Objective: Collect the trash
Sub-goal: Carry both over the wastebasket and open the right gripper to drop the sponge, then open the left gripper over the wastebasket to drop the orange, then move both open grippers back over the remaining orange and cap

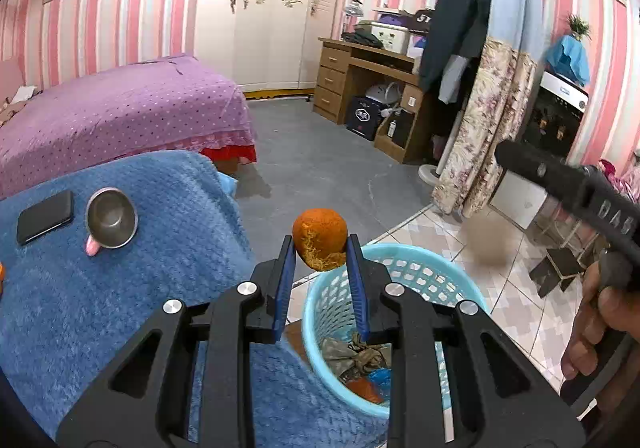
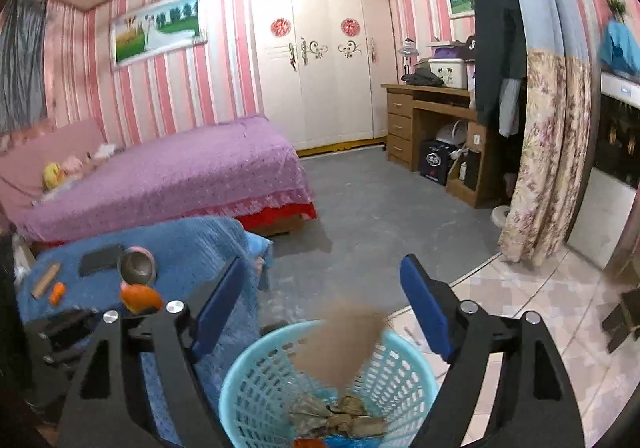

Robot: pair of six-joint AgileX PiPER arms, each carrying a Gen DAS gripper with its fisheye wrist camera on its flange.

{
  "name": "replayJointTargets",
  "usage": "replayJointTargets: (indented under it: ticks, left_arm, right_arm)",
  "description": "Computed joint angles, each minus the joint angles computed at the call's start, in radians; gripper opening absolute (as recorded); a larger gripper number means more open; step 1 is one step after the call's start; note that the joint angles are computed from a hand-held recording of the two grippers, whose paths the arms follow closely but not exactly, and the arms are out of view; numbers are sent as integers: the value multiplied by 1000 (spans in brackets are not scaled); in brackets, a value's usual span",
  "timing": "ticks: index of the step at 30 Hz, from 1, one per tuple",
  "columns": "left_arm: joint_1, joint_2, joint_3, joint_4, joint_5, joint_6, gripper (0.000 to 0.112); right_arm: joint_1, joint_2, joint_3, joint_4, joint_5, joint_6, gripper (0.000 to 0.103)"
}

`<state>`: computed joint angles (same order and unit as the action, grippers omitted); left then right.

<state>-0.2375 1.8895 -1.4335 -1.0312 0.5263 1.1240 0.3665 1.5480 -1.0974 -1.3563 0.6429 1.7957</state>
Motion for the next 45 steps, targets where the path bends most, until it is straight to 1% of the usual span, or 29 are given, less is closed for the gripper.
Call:
replayJointTargets:
  ticks: [5,7,8,9,10,11,12,15,18,22,25,27,31,33,36,38,40,43,45]
  left_arm:
    - [-35,12,-11,28,-10,-34,26]
    - [-49,22,-22,15,19,-28,27]
    - [-55,26,-28,1,52,-12,34]
    - [-63,25,-29,2,67,-4,53]
    - [-77,12,-10,-7,42,12,65]
    - [-96,-11,24,-32,-17,49,80]
    - [-106,-24,43,-47,-50,78,81]
    - [-94,-35,48,-15,-89,57,81]
    - [-45,-27,24,12,-74,5,81]
    - [42,-47,37,12,-88,19,82]
    - [137,-51,31,31,-81,21,82]
    - [198,-52,31,21,-82,39,83]
    - [331,-27,-14,19,-39,52,84]
    - [402,-7,-47,5,-18,67,88]
    - [493,39,-116,-2,24,51,91]
    - [534,72,-154,-13,33,45,92]
    - [561,104,-185,-18,37,48,92]
    - [593,147,-199,-63,33,99,93]
    - [617,185,-226,-54,56,83,93]
  right_arm:
    - [3,-34,50,-84,20,135,79]
    - [-14,-49,78,-107,1,166,79]
    - [-18,-51,85,-110,-4,168,79]
    - [-18,-49,86,-110,2,170,79]
    - [-18,-52,92,-115,5,179,79]
    - [-18,-55,97,-122,1,192,79]
    - [-24,-57,100,-131,-7,201,79]
    - [-18,-51,98,-139,-10,207,79]
    - [-5,-24,65,-120,-17,163,79]
    - [29,24,8,-117,-15,140,79]
    - [63,73,-57,-97,-3,88,86]
    - [96,114,-115,-68,3,22,87]
    - [146,208,-236,-12,26,-83,89]
    - [180,262,-292,-26,53,-77,89]
    - [217,332,-377,-15,43,-94,91]
    - [244,379,-438,2,50,-119,93]
    - [268,438,-525,47,59,-193,95]
    - [307,546,-686,134,93,-335,95]
    - [329,621,-796,182,114,-414,95]
